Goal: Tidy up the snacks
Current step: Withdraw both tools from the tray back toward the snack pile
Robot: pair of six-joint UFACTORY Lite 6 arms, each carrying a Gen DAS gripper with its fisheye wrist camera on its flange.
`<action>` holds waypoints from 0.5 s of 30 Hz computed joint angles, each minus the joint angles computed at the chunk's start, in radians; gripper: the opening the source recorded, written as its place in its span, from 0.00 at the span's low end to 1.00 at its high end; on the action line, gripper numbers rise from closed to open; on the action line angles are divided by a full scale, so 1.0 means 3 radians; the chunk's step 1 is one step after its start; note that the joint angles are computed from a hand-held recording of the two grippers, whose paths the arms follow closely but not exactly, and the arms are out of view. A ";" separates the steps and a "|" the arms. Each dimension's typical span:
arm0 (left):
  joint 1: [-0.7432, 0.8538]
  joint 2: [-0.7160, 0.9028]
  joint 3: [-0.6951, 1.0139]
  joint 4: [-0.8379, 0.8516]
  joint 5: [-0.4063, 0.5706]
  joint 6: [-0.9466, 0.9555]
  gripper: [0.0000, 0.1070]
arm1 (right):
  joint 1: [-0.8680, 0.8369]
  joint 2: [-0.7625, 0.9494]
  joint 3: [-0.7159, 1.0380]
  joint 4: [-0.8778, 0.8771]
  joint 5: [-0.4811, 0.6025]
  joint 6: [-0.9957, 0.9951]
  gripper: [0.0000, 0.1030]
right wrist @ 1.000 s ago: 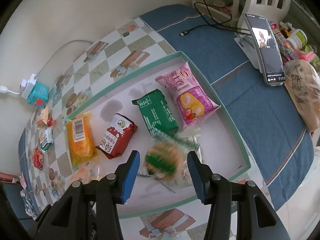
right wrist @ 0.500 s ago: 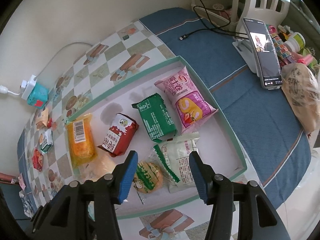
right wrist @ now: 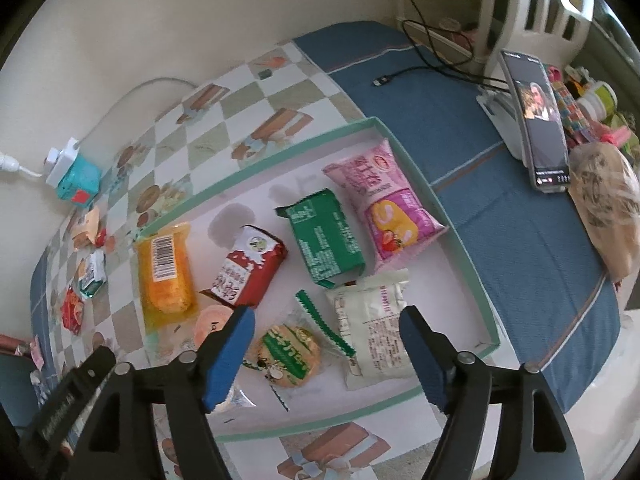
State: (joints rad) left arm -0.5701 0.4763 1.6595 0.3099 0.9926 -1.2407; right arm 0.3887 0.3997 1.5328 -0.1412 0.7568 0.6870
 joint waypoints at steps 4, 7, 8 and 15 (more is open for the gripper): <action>0.0128 -0.0189 -0.0265 -0.0038 -0.0112 -0.0027 0.82 | 0.0077 0.0043 0.0055 -0.0028 -0.0020 0.0017 0.89; 0.0211 -0.0290 -0.0404 -0.0003 -0.0142 -0.0074 0.94 | 0.0137 0.0083 0.0099 -0.0046 -0.0035 0.0002 1.00; 0.0228 -0.0316 -0.0439 0.0028 -0.0129 -0.0086 0.94 | 0.0165 0.0093 0.0118 -0.0065 -0.0026 0.0011 1.00; 0.0470 -0.0576 -0.0822 -0.0036 -0.0209 -0.0073 0.94 | 0.0323 0.0288 0.0341 -0.0098 0.0106 0.0010 1.00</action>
State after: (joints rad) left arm -0.4290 0.3034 1.4129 0.2990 0.9299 -1.2626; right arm 0.4856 0.4860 1.6351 -0.1706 0.7886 0.6901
